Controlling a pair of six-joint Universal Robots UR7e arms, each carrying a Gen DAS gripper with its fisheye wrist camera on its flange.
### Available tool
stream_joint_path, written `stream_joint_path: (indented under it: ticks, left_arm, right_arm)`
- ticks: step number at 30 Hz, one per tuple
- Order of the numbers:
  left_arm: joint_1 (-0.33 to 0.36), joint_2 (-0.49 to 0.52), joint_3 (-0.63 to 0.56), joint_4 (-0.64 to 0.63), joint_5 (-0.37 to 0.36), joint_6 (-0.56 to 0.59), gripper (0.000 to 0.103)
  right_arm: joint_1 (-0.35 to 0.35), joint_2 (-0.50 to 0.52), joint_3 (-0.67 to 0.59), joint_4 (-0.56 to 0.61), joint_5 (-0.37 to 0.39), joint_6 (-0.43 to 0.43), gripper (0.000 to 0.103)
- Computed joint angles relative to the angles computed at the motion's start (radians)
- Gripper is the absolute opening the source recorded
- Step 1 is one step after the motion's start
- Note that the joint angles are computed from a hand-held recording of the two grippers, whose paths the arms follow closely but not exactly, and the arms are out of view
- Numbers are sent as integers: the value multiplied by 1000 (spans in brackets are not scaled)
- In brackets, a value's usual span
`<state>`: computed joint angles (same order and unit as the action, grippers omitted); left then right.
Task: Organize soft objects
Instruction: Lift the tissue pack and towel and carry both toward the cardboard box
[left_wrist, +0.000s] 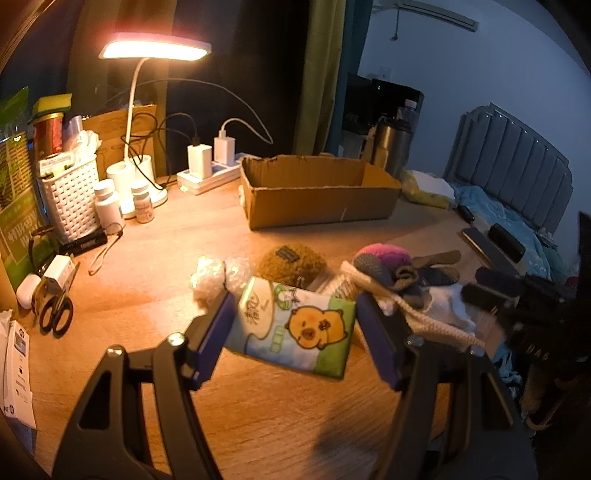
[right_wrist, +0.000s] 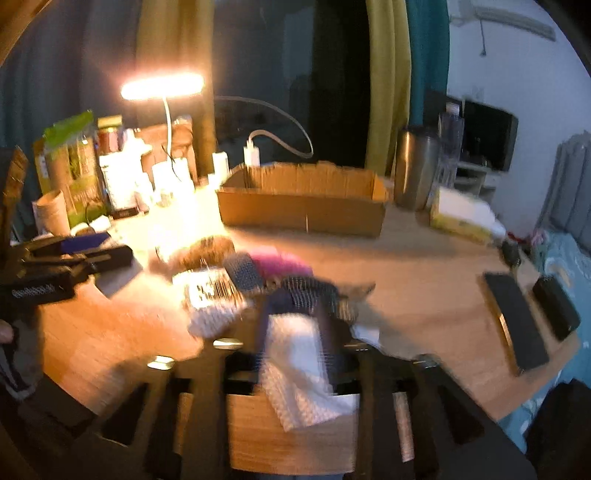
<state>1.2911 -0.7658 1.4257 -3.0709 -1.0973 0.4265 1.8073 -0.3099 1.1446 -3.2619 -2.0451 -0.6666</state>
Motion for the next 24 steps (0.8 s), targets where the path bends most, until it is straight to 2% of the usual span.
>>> stream_joint_path:
  ticks: [1,3,5,7,13,15,16,17,24]
  left_arm:
    - [0,0,2,-3,-2,3,69]
    - [-1,1,6,-11,-4,9,69]
    - [-1,4,5,-9,-5,9,69]
    - [-1,7,3,-4,-6,9,69]
    - [-2,18,-12,11,3,9,69]
    - [-2,20,-16,13,7,9,69]
    - [-2,21,-19,15,9,7,69]
    - [-4,23,-22,18,13,4,69]
    - [-18,33,-50,34,25,8,69]
  right_arm:
    - [-4,2,-1,12,-5,9,46]
    - [-12,9,-7,21,-18,15,47]
    - [-20,17,-23,50,-39,31,56]
    - [-30,23,-42,94,-58,59,57]
    - [-57,37,-73,173,-41,119,57]
    - [-64,31,-65,173,-18,128,46]
    - [-66,28,-63,176,-8,130,23]
    - [-65,27,-65,177,-8,130,12]
    - [-64,-5,-39,135,44,114,9]
